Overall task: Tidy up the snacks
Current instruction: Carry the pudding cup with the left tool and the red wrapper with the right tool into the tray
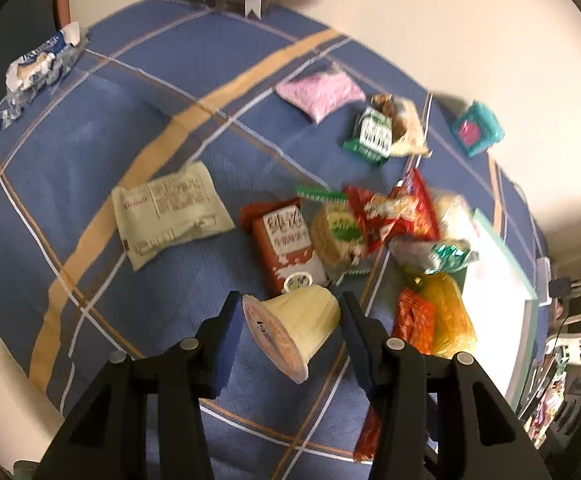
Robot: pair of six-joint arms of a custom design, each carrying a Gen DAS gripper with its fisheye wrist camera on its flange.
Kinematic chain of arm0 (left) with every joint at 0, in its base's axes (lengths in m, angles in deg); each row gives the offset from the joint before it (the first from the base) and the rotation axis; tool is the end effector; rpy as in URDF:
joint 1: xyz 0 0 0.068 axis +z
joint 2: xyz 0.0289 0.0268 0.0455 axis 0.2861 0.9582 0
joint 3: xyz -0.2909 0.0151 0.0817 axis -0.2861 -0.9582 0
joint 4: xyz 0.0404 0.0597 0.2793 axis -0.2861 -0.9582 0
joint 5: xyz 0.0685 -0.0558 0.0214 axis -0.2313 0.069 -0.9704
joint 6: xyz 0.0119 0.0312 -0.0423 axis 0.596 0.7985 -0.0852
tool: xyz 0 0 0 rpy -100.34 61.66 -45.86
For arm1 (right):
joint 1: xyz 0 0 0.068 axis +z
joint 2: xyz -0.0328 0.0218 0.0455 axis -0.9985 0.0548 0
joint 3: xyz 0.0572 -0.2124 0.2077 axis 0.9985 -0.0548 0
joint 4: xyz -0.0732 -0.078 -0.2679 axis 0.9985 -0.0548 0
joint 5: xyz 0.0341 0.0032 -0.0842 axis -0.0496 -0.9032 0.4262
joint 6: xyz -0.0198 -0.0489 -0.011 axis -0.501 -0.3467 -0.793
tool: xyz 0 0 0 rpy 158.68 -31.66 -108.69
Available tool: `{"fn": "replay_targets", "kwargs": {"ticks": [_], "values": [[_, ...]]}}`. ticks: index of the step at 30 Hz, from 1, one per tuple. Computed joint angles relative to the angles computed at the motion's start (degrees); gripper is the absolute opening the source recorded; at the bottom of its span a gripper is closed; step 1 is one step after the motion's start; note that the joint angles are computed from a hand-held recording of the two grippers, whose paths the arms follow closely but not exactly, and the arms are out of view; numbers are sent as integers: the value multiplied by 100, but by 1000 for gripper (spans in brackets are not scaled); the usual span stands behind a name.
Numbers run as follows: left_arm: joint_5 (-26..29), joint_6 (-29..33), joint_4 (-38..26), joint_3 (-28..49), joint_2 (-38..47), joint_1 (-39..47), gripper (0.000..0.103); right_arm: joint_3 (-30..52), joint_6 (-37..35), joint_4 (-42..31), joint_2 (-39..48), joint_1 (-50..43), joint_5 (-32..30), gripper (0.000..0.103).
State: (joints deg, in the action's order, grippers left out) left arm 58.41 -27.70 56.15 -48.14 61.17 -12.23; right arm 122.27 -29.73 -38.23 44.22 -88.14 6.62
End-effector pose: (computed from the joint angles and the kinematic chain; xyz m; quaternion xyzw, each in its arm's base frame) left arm 0.2257 -0.1166 0.1877 -0.3506 0.9107 -0.0871 0.2002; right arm 0.2874 0.0071 0.1689 -0.1375 0.9640 0.1715 0.1498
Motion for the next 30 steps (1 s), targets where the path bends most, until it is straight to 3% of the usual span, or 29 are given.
{"fn": "replay_targets", "kwargs": {"ticks": [5,10,18,30], "values": [[-257,40,-129,88,-133,-99,50,238,-16,-243,-184,-218,-194,47],[-170,241,-5,383,158,-247,50,610,-109,-442,-164,-754,-229,48],[-25,1106,28,1800,1446,-785,50,1637,125,-444,520,-1575,284,48],[381,2030,-327,4205,3533,-1103,51,2810,488,-556,1577,-2332,466,48]]}}
